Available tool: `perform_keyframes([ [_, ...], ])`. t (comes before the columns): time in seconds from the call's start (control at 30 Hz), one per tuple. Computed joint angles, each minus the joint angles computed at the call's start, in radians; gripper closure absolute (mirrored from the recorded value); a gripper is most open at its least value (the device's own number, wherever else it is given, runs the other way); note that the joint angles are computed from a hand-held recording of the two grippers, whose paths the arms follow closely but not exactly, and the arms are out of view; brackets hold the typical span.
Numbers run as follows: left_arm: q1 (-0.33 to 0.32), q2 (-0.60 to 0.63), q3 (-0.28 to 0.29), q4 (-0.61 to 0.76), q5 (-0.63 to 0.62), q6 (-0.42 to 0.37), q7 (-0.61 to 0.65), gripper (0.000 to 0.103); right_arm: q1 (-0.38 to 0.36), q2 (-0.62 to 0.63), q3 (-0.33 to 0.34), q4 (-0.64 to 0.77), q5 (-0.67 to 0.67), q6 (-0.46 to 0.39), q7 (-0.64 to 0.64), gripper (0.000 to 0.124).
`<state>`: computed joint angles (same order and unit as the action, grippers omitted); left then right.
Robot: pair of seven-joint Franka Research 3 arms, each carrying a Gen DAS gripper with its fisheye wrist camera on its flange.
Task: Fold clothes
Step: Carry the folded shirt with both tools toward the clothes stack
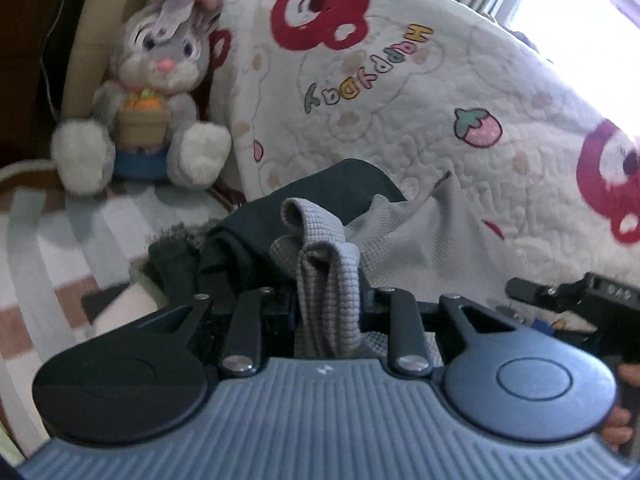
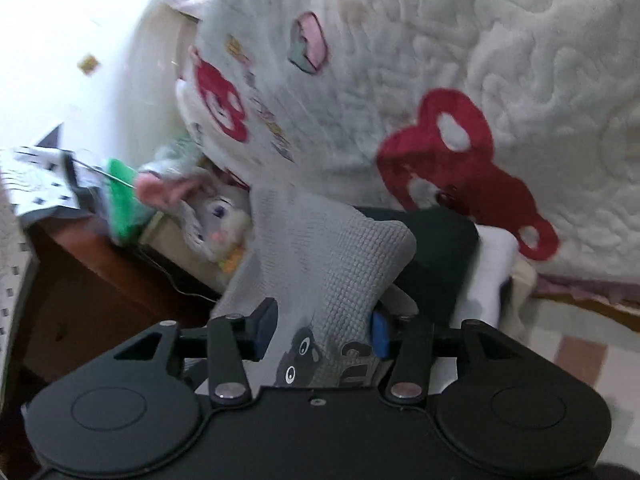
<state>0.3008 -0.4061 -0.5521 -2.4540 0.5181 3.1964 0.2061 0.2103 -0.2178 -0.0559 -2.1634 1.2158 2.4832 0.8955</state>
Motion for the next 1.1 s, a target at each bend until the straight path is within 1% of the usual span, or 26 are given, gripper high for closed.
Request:
perform_keyframes([
  [0.03,-0.017,0.008,0.018,-0.004,-0.006,0.011,0.003,0.079,0.0,0.007,0.008,0.003,-0.016,0.015,0.013,0.064],
  [0.1,-0.055,0.024,0.057,-0.012,-0.024,0.033,0.014,0.079,0.004,0.03,0.024,0.009,-0.044,0.053,0.034,0.063],
  [0.13,-0.082,0.031,0.083,-0.016,-0.034,0.04,0.029,0.079,0.01,0.041,0.028,0.009,-0.039,0.07,0.032,0.063],
  [0.17,-0.118,0.036,0.118,-0.02,-0.044,0.041,0.051,0.08,0.02,0.043,0.029,0.003,0.0,0.088,-0.011,0.065],
  [0.2,-0.179,0.038,0.175,-0.028,-0.056,0.041,0.083,0.08,0.031,0.039,0.028,-0.006,0.057,0.105,-0.077,0.083],
  [0.23,-0.25,0.037,0.242,-0.037,-0.07,0.039,0.12,0.081,0.041,0.036,0.028,-0.013,0.115,0.12,-0.146,0.094],
  [0.3,-0.386,0.018,0.371,-0.066,-0.103,0.05,0.192,0.081,0.053,0.0,0.027,-0.029,0.185,0.115,-0.263,0.097],
  [0.33,-0.434,-0.002,0.416,-0.087,-0.118,0.058,0.216,0.081,0.059,-0.022,0.025,-0.036,0.211,0.107,-0.316,0.098],
  [0.37,-0.473,-0.027,0.451,-0.111,-0.132,0.067,0.234,0.081,0.064,-0.044,0.031,-0.04,0.203,0.102,-0.339,0.098],
  [0.4,-0.488,-0.057,0.463,-0.138,-0.146,0.079,0.243,0.081,0.07,-0.066,0.04,-0.04,0.169,0.098,-0.339,0.098],
  [0.43,-0.491,-0.094,0.462,-0.171,-0.162,0.095,0.245,0.081,0.078,-0.086,0.048,-0.038,0.134,0.095,-0.338,0.098],
  [0.5,-0.481,-0.178,0.442,-0.236,-0.201,0.114,0.237,0.081,0.101,-0.119,0.054,-0.028,0.072,0.071,-0.336,0.098],
  [0.57,-0.46,-0.276,0.418,-0.301,-0.241,0.12,0.225,0.081,0.129,-0.137,0.047,-0.007,0.037,0.012,-0.339,0.098],
  [0.67,-0.379,-0.429,0.354,-0.366,-0.281,0.096,0.211,0.081,0.168,-0.15,0.035,0.037,0.007,-0.084,-0.356,0.098],
  [0.73,-0.322,-0.492,0.323,-0.372,-0.295,0.088,0.206,0.081,0.192,-0.122,0.009,0.091,0.066,-0.156,-0.382,0.098],
  [0.8,-0.261,-0.481,0.286,-0.33,-0.284,0.083,0.225,0.081,0.2,-0.089,-0.017,0.139,0.173,-0.212,-0.448,0.099],
  [0.83,-0.229,-0.447,0.26,-0.293,-0.273,0.077,0.239,0.081,0.195,-0.078,-0.023,0.146,0.237,-0.214,-0.493,0.099],
  [0.9,-0.158,-0.348,0.194,-0.204,-0.251,0.07,0.261,0.081,0.163,-0.047,-0.023,0.154,0.307,-0.179,-0.537,0.099],
  [0.97,-0.072,-0.197,0.107,-0.091,-0.234,0.071,0.268,0.081,0.122,-0.005,-0.012,0.149,0.323,-0.104,-0.563,0.099],
  [1.0,-0.031,-0.121,0.06,-0.032,-0.219,0.054,0.275,0.081,0.104,0.023,0.002,0.142,0.328,-0.033,-0.591,0.097],
  [1.03,0.01,-0.046,0.003,0.019,-0.2,0.018,0.274,0.081,0.089,0.054,0.023,0.13,0.312,0.066,-0.588,0.096],
  [1.07,0.068,0.002,-0.064,0.051,-0.18,-0.003,0.245,0.081,0.077,0.09,0.045,0.118,0.274,0.171,-0.545,0.096],
  [1.1,0.137,0.035,-0.139,0.076,-0.16,-0.013,0.203,0.08,0.066,0.127,0.061,0.105,0.195,0.25,-0.451,0.096],
])
